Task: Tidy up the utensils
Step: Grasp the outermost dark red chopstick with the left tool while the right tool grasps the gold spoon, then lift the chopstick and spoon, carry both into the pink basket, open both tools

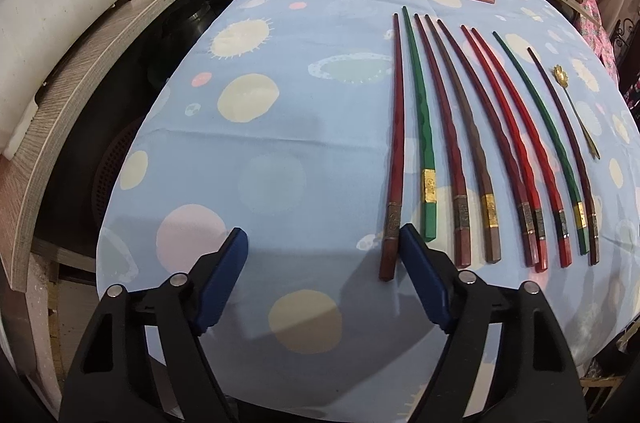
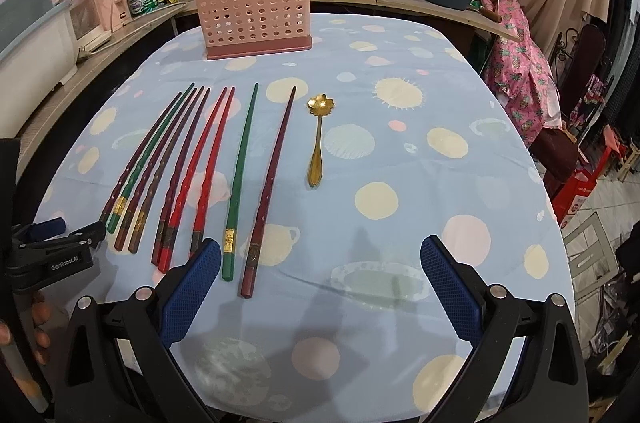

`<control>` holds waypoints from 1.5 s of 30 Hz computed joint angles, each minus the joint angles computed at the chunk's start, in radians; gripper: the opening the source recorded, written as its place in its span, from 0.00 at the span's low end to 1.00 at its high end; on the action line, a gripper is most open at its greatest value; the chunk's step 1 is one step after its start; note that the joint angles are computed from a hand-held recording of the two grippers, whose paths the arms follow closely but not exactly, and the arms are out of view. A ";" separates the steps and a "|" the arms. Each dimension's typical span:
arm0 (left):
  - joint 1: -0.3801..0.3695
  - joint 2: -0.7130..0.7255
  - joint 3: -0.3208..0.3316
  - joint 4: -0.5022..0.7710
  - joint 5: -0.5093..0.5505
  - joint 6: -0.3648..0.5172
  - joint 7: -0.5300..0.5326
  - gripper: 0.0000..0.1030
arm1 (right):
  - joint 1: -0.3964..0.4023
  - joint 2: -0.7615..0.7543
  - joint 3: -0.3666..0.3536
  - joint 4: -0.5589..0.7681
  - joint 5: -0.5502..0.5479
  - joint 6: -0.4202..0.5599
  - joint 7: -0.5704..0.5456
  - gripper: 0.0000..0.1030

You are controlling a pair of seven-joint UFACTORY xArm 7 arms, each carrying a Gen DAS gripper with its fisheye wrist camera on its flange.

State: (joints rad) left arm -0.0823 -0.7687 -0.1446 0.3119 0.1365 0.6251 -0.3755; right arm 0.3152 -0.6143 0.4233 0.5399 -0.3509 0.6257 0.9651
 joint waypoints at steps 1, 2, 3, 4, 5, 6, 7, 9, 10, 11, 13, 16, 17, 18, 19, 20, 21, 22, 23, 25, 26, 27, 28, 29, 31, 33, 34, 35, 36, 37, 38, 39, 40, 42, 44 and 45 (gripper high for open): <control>-0.002 0.010 0.007 0.005 -0.003 -0.007 0.004 0.66 | -0.006 0.008 -0.004 0.001 -0.005 -0.012 -0.003 0.93; 0.000 0.017 0.008 0.009 -0.004 -0.012 0.004 0.63 | -0.013 0.019 -0.004 0.004 -0.013 -0.023 -0.005 0.93; 0.003 0.025 0.008 0.013 -0.004 -0.017 0.002 0.61 | -0.025 0.033 -0.002 0.009 -0.024 -0.034 -0.005 0.92; 0.004 0.033 0.009 0.018 -0.005 -0.022 0.002 0.57 | -0.036 0.047 -0.001 0.015 -0.037 -0.044 -0.005 0.90; 0.006 0.043 0.012 0.023 -0.008 -0.026 0.001 0.53 | -0.048 0.064 -0.001 0.022 -0.049 -0.054 -0.004 0.87; 0.003 0.052 0.019 0.028 -0.014 -0.031 0.004 0.51 | -0.058 0.084 -0.006 0.029 -0.058 -0.067 -0.005 0.83; -0.002 0.061 0.027 0.033 -0.023 -0.036 0.011 0.46 | -0.064 0.104 -0.013 0.037 -0.063 -0.079 -0.007 0.81; -0.002 0.070 0.025 0.041 -0.025 -0.037 0.013 0.38 | -0.076 0.142 -0.035 0.048 -0.067 -0.116 -0.010 0.72; -0.004 0.078 0.025 0.047 -0.027 -0.039 0.017 0.32 | -0.077 0.162 -0.051 0.053 -0.060 -0.136 -0.016 0.70; -0.004 0.085 0.023 0.052 -0.027 -0.039 0.018 0.27 | -0.074 0.184 -0.070 0.058 -0.047 -0.157 -0.026 0.66; -0.006 0.098 0.021 0.062 -0.028 -0.042 0.021 0.19 | -0.072 0.226 -0.096 0.069 -0.025 -0.191 -0.044 0.59; -0.006 0.116 0.017 0.075 -0.027 -0.044 0.020 0.12 | -0.073 0.275 -0.111 0.085 -0.015 -0.217 -0.061 0.46; -0.006 0.119 0.015 0.077 -0.026 -0.044 0.018 0.12 | -0.072 0.287 -0.114 0.088 -0.014 -0.224 -0.064 0.41; -0.007 0.120 0.017 0.077 -0.027 -0.045 0.020 0.12 | -0.071 0.299 -0.117 0.092 -0.013 -0.229 -0.068 0.36; -0.007 0.124 0.018 0.080 -0.028 -0.046 0.019 0.12 | -0.068 0.309 -0.122 0.095 -0.009 -0.231 -0.074 0.34; -0.008 0.125 0.022 0.081 -0.030 -0.046 0.021 0.11 | -0.063 0.317 -0.126 0.098 -0.004 -0.231 -0.081 0.29; -0.009 0.129 0.024 0.084 -0.033 -0.046 0.022 0.11 | -0.067 0.320 -0.123 0.099 -0.014 -0.233 -0.075 0.27; -0.009 0.132 0.026 0.085 -0.035 -0.048 0.023 0.11 | -0.069 0.321 -0.119 0.100 -0.025 -0.233 -0.071 0.26; -0.009 0.133 0.028 0.085 -0.036 -0.049 0.025 0.11 | -0.071 0.323 -0.116 0.101 -0.035 -0.231 -0.068 0.26; -0.007 0.136 0.028 0.086 -0.038 -0.053 0.025 0.11 | -0.071 0.323 -0.116 0.102 -0.047 -0.231 -0.062 0.25; -0.007 0.136 0.028 0.085 -0.038 -0.054 0.024 0.11 | -0.070 0.321 -0.118 0.099 -0.048 -0.233 -0.062 0.24; -0.007 0.138 0.028 0.086 -0.040 -0.055 0.024 0.11 | -0.069 0.319 -0.121 0.096 -0.048 -0.236 -0.062 0.22; -0.008 0.139 0.031 0.087 -0.042 -0.055 0.026 0.11 | -0.067 0.317 -0.125 0.092 -0.045 -0.241 -0.065 0.20; -0.010 0.141 0.034 0.089 -0.046 -0.055 0.028 0.10 | -0.064 0.315 -0.128 0.088 -0.040 -0.245 -0.069 0.16; -0.014 0.143 0.041 0.092 -0.056 -0.052 0.034 0.10 | -0.062 0.310 -0.133 0.082 -0.032 -0.248 -0.078 0.12; -0.018 0.144 0.048 0.094 -0.068 -0.051 0.040 0.09 | -0.059 0.304 -0.138 0.076 -0.018 -0.252 -0.089 0.10; -0.019 0.142 0.048 0.095 -0.071 -0.050 0.042 0.09 | -0.057 0.300 -0.140 0.073 -0.011 -0.253 -0.095 0.10; -0.020 0.137 0.049 0.093 -0.074 -0.050 0.044 0.08 | -0.058 0.295 -0.139 0.070 -0.008 -0.254 -0.097 0.10; -0.020 0.132 0.048 0.093 -0.075 -0.050 0.045 0.08 | -0.059 0.288 -0.138 0.067 -0.004 -0.255 -0.099 0.10; -0.020 0.125 0.048 0.093 -0.077 -0.049 0.046 0.08 | -0.061 0.279 -0.136 0.065 -0.002 -0.256 -0.099 0.10; -0.021 0.115 0.049 0.092 -0.079 -0.046 0.048 0.07 | -0.063 0.271 -0.135 0.063 0.000 -0.257 -0.100 0.10; -0.021 0.108 0.049 0.094 -0.081 -0.045 0.050 0.07 | -0.066 0.261 -0.133 0.062 0.002 -0.258 -0.100 0.10; -0.020 0.100 0.049 0.095 -0.082 -0.042 0.050 0.07 | -0.069 0.252 -0.132 0.062 0.005 -0.258 -0.101 0.10; -0.020 0.087 0.055 0.104 -0.089 -0.036 0.055 0.07 | -0.077 0.235 -0.128 0.063 0.008 -0.257 -0.102 0.10; -0.017 0.074 0.059 0.115 -0.095 -0.034 0.058 0.07 | -0.084 0.217 -0.127 0.067 0.013 -0.255 -0.106 0.10; -0.016 0.067 0.062 0.122 -0.097 -0.033 0.062 0.07 | -0.090 0.208 -0.125 0.070 0.013 -0.255 -0.107 0.10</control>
State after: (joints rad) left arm -0.0982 -0.7013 -0.0827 0.4337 0.0394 0.5923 -0.3137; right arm 0.2250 -0.4067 0.2988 0.6099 -0.3383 0.3711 0.8584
